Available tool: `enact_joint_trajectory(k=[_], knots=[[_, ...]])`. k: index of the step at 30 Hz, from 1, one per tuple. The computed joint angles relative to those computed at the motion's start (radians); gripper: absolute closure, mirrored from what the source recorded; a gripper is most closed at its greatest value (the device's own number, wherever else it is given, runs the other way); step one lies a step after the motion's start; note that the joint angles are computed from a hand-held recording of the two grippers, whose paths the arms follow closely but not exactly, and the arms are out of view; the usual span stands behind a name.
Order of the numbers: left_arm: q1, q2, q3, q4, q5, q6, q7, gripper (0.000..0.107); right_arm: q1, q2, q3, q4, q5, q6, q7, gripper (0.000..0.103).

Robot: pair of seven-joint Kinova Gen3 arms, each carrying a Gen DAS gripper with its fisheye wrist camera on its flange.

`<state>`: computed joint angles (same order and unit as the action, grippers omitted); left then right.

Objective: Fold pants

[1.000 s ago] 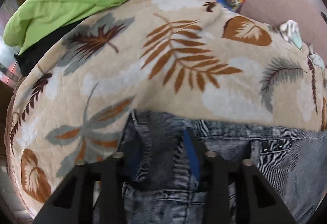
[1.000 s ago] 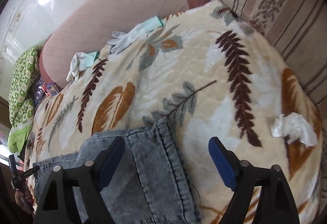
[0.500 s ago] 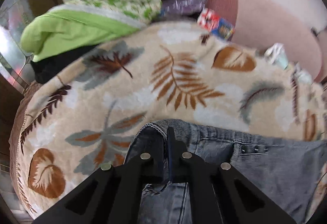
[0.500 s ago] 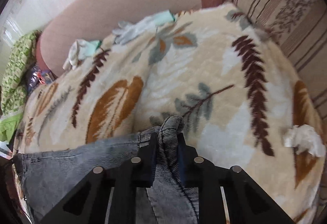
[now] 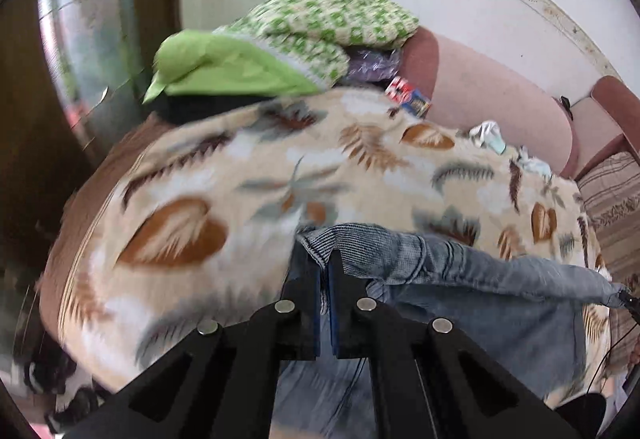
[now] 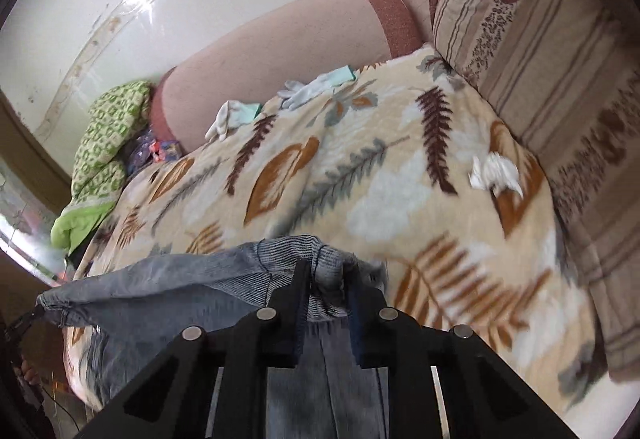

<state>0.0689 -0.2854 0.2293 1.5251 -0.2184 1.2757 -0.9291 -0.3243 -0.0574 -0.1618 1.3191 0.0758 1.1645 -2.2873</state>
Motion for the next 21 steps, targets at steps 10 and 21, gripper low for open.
enact_joint_trajectory(k=[10,21], knots=[[-0.005,-0.029,0.063,0.198,0.039,0.156,0.090,0.098,-0.008,-0.062,-0.017,0.178,-0.145,0.170,0.023,0.082],[0.005,-0.100,0.100,0.094,-0.069,0.247,0.137,0.097,0.056,-0.129,-0.013,0.099,-0.092,0.250,0.061,0.081]])
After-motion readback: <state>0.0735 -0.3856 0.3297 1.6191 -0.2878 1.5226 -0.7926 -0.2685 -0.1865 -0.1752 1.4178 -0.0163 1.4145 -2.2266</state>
